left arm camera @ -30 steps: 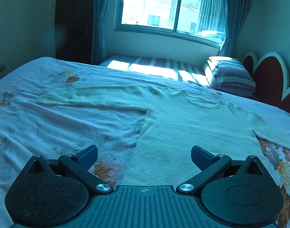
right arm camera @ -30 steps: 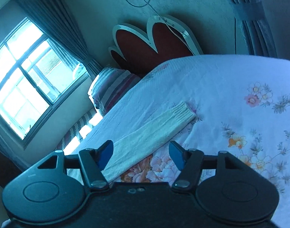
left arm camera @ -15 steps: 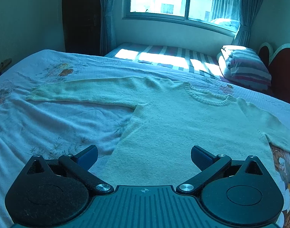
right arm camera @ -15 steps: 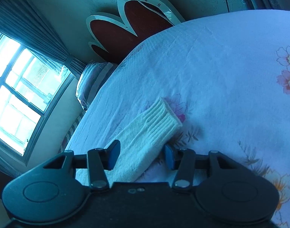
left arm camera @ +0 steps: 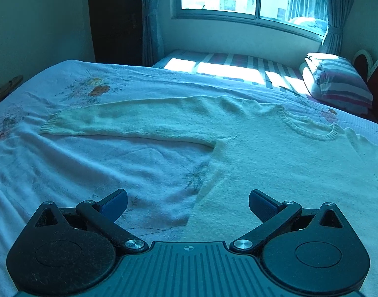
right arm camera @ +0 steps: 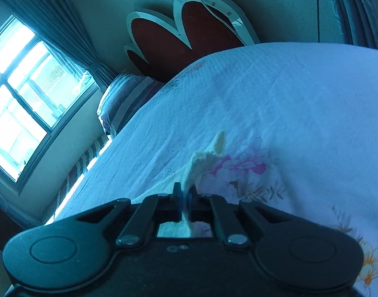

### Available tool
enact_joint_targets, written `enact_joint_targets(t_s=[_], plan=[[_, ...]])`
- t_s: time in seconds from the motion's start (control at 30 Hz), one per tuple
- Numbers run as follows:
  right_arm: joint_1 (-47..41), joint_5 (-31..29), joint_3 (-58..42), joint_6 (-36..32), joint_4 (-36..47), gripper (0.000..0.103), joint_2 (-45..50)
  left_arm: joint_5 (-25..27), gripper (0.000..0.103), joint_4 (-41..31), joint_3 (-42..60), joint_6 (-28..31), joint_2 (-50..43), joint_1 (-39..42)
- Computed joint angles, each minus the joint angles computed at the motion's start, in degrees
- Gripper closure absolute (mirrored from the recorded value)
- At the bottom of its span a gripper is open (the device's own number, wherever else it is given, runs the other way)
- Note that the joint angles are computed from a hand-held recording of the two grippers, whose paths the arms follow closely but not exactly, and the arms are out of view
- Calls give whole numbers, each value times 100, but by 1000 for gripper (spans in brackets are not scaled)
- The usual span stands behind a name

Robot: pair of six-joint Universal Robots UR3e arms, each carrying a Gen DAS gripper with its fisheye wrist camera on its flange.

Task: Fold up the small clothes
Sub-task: 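Fold the held sleeve across the sweater body and open the right tool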

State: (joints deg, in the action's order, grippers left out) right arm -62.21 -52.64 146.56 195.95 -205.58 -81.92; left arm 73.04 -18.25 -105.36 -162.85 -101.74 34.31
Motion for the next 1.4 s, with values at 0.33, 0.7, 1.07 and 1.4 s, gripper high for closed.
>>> enact_joint_targets(t_s=[0.33, 0.7, 1.07, 1.4], plan=[[4255, -2705, -2597, 1047, 816, 97, 357, -771, 0, -325, 947, 744, -977, 1112], [7579, -4079, -7602, 1482, 2950, 97, 3464, -1362, 0, -904, 1619, 1348, -1545, 2145], [8482, -4206, -10161, 1941, 4363, 97, 5024, -1485, 0, -1135, 1990, 1527, -1844, 2346], [8497, -3276, -11216, 1566, 5143, 77, 5731, -1546, 0, -1080, 2239, 1244, -1995, 2106]])
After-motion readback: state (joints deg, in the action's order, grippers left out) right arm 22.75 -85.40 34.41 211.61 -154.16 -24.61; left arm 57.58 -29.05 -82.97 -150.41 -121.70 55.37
